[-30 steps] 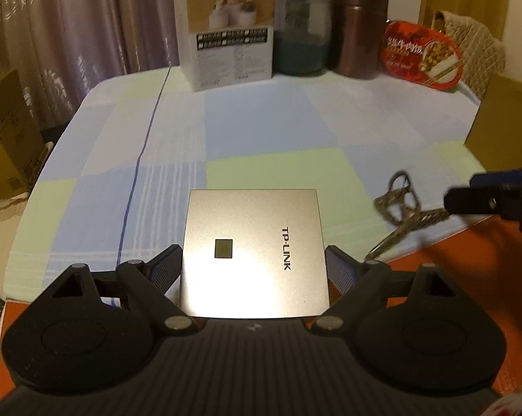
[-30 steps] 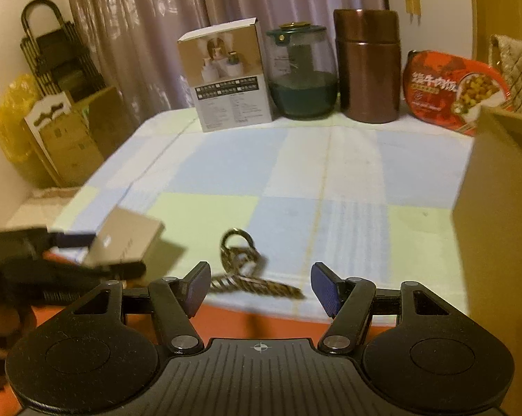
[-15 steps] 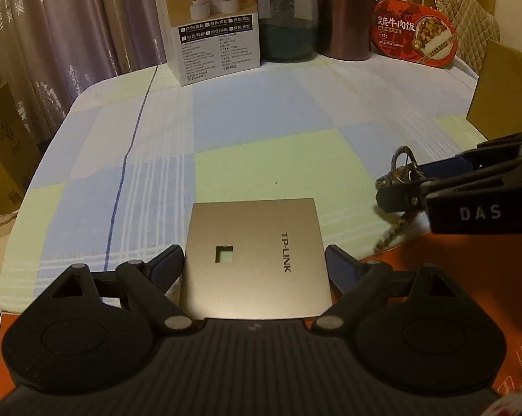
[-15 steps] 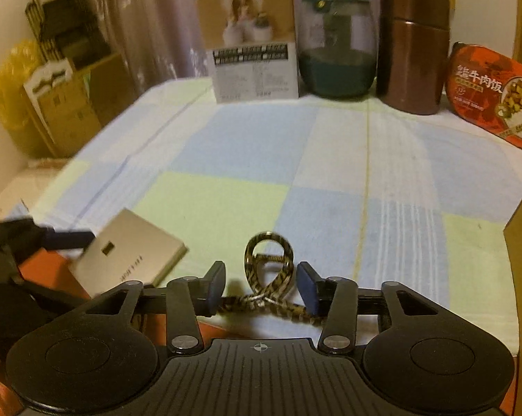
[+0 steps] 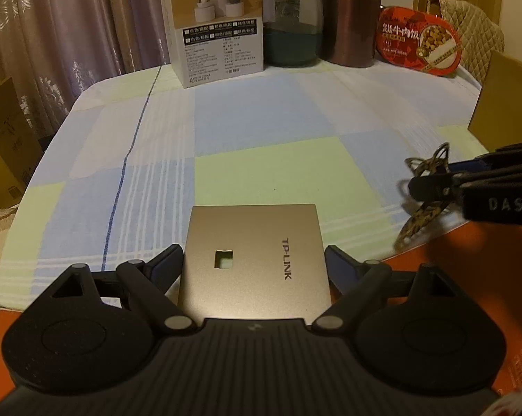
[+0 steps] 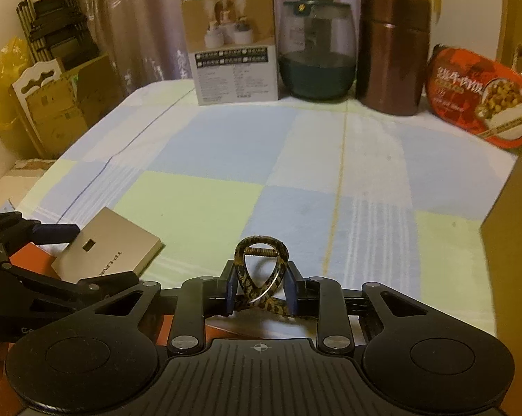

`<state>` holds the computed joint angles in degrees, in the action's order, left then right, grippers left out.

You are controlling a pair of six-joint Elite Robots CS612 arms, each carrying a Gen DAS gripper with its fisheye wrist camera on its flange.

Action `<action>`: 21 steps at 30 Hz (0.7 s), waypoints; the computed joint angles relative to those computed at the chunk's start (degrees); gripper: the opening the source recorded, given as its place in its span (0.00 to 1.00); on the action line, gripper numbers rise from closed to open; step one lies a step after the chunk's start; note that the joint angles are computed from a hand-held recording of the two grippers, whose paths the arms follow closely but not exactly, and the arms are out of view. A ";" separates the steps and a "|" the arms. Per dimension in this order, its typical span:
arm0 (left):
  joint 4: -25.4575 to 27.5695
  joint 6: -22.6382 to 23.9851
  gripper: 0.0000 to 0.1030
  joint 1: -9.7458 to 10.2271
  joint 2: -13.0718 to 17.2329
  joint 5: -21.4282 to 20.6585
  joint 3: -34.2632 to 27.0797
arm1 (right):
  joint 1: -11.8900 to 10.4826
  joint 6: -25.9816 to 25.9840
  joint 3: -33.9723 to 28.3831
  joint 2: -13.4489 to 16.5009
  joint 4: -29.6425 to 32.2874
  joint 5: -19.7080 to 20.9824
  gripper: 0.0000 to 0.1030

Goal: Organize rigid objects
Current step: 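Grasp the silver TP-LINK box with the left tool while the right tool grasps the keychain, then carry the TP-LINK box and keychain over the cardboard box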

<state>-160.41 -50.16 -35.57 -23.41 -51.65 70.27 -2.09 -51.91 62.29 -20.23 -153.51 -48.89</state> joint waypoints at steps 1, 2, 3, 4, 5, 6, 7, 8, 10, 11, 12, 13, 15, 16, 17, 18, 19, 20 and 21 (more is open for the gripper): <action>-0.29 -0.12 0.82 -0.08 -0.11 0.23 0.16 | -0.13 0.31 0.09 -0.08 -0.71 0.30 0.24; -0.45 -0.30 0.82 -0.16 -0.21 0.49 0.26 | -0.33 0.60 0.24 -0.22 -1.40 0.71 0.24; -0.68 -0.60 0.82 -0.27 -0.38 0.83 0.45 | -0.51 0.90 0.38 -0.35 -1.92 1.14 0.24; -1.03 -0.85 0.82 -0.37 -0.53 1.00 0.64 | -0.72 1.36 0.58 -0.52 -2.52 1.60 0.24; -1.41 -1.22 0.82 -0.55 -0.77 1.34 0.91 | -0.93 1.79 0.82 -0.76 -2.91 2.00 0.24; -1.43 -1.51 0.82 -0.74 -0.99 1.83 1.06 | -1.22 2.33 1.09 -1.06 -3.28 2.63 0.24; -1.37 -1.76 0.82 -1.05 -1.29 2.62 1.27 | -1.46 2.80 1.42 -1.37 -3.75 3.16 0.24; -1.26 -2.11 0.82 -1.30 -1.56 3.27 1.42 | -1.78 3.54 1.82 -1.76 -4.39 3.90 0.24; -1.33 -3.21 0.82 -1.84 -2.27 4.35 1.89 | -2.40 4.73 2.67 -2.64 -5.02 5.63 0.23; -1.25 -3.75 0.82 -2.09 -2.55 4.99 2.02 | -2.69 5.38 3.05 -3.02 -5.64 6.39 0.24; -0.91 -4.25 0.82 -2.34 -2.80 5.70 1.96 | -3.05 6.16 3.69 -3.57 -6.48 7.29 0.24; -0.73 -4.87 0.82 -2.64 -3.18 6.40 2.16 | -3.36 6.56 4.26 -4.07 -6.89 8.20 0.24; -0.56 -6.34 0.82 -3.33 -4.04 7.82 2.62 | -4.09 7.69 5.68 -5.32 -8.18 10.09 0.23; -0.32 -6.82 0.82 -3.62 -4.38 8.45 2.76 | -4.45 8.31 6.40 -5.91 -8.97 10.98 0.24; 0.12 -7.35 0.82 -4.04 -4.77 9.31 2.84 | -4.79 8.82 7.20 -6.57 -9.74 11.82 0.24; 0.28 -7.84 0.82 -4.43 -5.12 9.92 2.96 | -5.14 9.10 8.06 -7.25 -10.55 12.61 0.24; 0.14 -8.31 0.82 -4.80 -5.40 10.48 3.01 | -5.45 9.20 8.82 -7.82 -11.36 13.32 0.23; -0.18 -8.52 0.82 -5.19 -5.64 11.07 3.02 | -5.78 9.21 9.62 -8.37 -12.26 14.06 0.23; -0.59 -8.40 0.82 -5.58 -5.81 11.62 2.93 | -6.16 9.40 10.37 -8.83 -13.42 14.75 0.23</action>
